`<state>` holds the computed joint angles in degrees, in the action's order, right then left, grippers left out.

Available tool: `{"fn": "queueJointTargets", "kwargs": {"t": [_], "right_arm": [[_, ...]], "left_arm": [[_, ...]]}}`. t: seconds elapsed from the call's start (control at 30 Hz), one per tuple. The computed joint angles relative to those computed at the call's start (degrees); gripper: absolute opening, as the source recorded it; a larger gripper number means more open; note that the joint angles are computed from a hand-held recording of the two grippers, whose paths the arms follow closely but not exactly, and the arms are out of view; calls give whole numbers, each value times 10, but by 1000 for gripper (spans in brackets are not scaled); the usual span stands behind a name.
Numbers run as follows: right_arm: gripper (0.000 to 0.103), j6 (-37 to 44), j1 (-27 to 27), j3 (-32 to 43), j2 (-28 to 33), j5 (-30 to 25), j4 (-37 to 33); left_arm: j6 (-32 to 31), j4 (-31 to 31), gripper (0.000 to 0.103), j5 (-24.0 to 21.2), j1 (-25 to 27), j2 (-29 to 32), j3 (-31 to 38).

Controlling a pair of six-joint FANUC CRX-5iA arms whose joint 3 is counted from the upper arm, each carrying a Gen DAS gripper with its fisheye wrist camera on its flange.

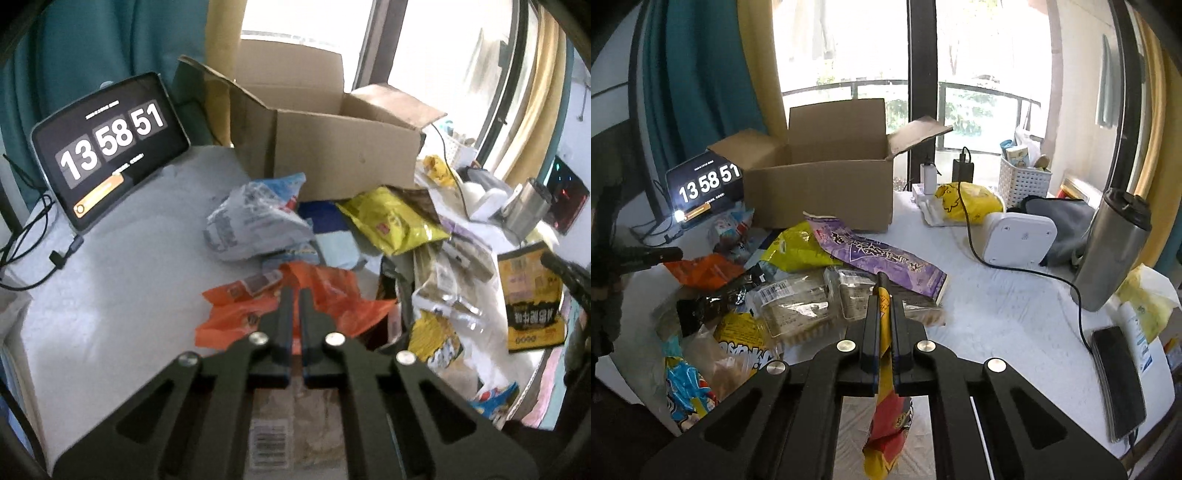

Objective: Organize snacks
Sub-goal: 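Carry the yellow-black packet into the box and release it with the right gripper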

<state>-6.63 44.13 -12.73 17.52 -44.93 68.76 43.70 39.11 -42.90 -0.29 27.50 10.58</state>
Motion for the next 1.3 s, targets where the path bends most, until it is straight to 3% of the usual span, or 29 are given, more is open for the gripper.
{"fn": "queueJointTargets", "kwargs": {"t": [0.03, 0.07, 0.13, 0.17, 0.2, 0.33, 0.4, 0.57, 0.7, 0.83, 0.9, 0.97, 1.07, 1.3], "right_arm": [[5, -3, -2, -1, 1, 3, -1], [5, -9, -2, -4, 0, 4, 3], [5, -16, -4, -7, -2, 6, 7], [5, -19, -4, -8, -2, 8, 9], [6, -20, -5, -7, -2, 9, 9], [6, -18, -9, -2, 3, 20, 5], [6, -15, -10, 0, 6, 23, 5], [6, -18, -13, 2, 8, 26, 3], [6, -33, -16, -3, 4, 28, 8], [6, -37, -20, -6, 0, 29, 9], [6, -44, -23, -11, -6, 33, 13], [6, -49, -25, -13, -9, 34, 17], [6, -40, -25, -7, -9, 26, 17], [6, -18, -30, 10, -8, 24, 49]], "left_arm": [[-11, -1, 6, -9, 1, 1, 1], [-22, -15, 15, -24, 2, 3, 9], [-42, -40, 39, -19, -1, -6, 1], [-54, -56, 59, -11, -3, -14, -5], [-66, -64, 65, -5, -5, -20, -14], [-98, -121, 65, 30, -20, -39, -31], [-80, -205, 65, 71, -38, -35, -21], [-96, -258, 65, 95, -55, -8, 15], [-142, -213, 65, 94, -59, 16, 39], [-110, -245, 65, 23, -67, 71, 124], [-105, -217, 64, -5, -61, 93, 149], [-106, -190, 52, -31, -54, 109, 168], [-109, -161, 42, -27, -48, 109, 162], [-130, -6, 39, -50, -16, 73, 97]]}}
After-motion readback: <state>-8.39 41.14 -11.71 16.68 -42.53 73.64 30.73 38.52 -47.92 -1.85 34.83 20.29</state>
